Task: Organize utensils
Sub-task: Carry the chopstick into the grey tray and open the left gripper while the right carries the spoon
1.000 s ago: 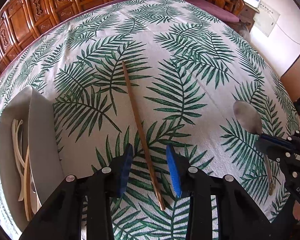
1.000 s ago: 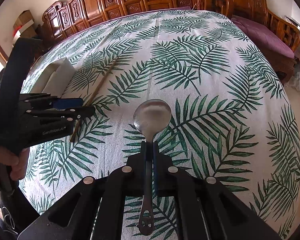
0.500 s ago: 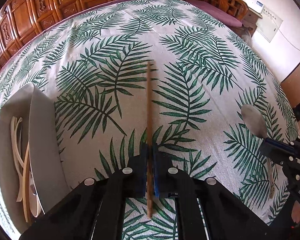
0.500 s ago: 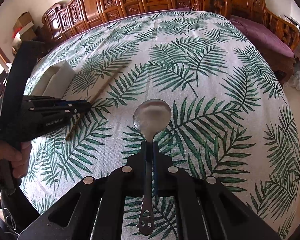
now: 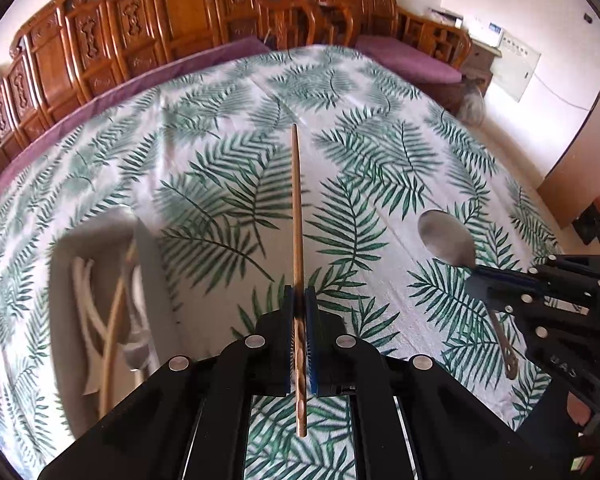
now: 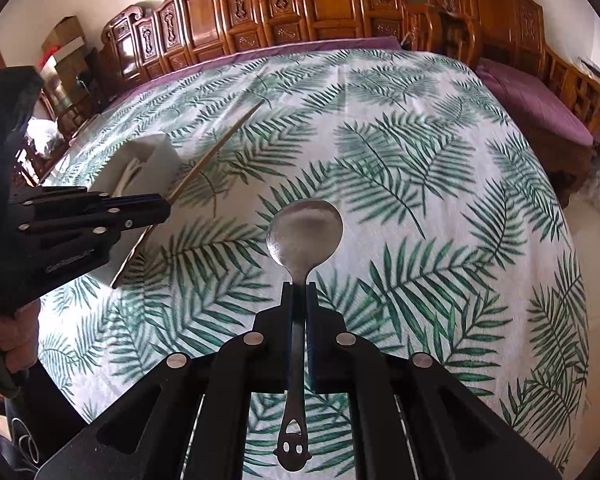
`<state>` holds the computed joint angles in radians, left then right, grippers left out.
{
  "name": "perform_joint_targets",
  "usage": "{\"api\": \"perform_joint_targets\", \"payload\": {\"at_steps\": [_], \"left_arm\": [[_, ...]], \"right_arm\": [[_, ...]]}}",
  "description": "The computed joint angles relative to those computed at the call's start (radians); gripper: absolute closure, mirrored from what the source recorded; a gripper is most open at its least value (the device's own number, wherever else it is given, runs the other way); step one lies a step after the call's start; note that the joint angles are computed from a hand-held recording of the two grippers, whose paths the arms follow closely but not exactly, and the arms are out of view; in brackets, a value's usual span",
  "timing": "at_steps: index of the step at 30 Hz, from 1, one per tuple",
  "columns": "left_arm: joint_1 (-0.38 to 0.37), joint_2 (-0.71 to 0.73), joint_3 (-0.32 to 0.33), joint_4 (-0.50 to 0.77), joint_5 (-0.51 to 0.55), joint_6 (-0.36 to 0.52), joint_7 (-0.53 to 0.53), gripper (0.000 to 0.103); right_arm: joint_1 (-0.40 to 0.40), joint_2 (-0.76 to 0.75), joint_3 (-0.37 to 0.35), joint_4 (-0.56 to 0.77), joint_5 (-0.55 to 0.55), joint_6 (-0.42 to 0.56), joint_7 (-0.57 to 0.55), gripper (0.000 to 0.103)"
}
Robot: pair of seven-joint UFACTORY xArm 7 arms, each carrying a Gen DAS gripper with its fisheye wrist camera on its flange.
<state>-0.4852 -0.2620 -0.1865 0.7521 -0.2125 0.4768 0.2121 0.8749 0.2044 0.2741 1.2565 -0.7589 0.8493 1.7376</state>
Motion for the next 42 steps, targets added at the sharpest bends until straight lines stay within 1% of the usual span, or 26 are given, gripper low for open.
{"api": "perform_joint_targets", "payload": {"at_steps": [7, 11, 18, 24, 31, 38, 42], "left_arm": [[0.012, -0.104, 0.061, -0.046, -0.043, 0.014, 0.069, 0.099], [0.037, -0.143, 0.097, -0.065, -0.058, 0.026, 0.107, 0.099], [0.089, -0.167, 0.139, -0.087, -0.072, 0.037, 0.156, 0.099], [0.14, -0.141, 0.174, -0.094, -0.089, 0.048, 0.193, 0.099], [0.181, -0.098, 0.182, -0.088, -0.113, 0.053, 0.232, 0.098], [0.2, -0.067, 0.177, -0.081, -0.136, 0.063, 0.259, 0.098], [0.205, -0.057, 0.171, -0.078, -0.145, 0.055, 0.263, 0.098]], "right_arm": [[0.031, 0.092, -0.019, 0.163, -0.002, 0.053, -0.086, 0.096], [0.062, 0.157, -0.046, 0.267, 0.011, 0.074, -0.146, 0.096], [0.12, 0.285, -0.099, 0.466, 0.053, 0.103, -0.264, 0.096], [0.165, 0.381, -0.149, 0.625, 0.1, 0.135, -0.36, 0.096], [0.201, 0.472, -0.196, 0.786, 0.152, 0.179, -0.45, 0.096], [0.227, 0.558, -0.235, 0.94, 0.196, 0.222, -0.526, 0.096], [0.236, 0.612, -0.255, 1.03, 0.227, 0.246, -0.569, 0.096]]}}
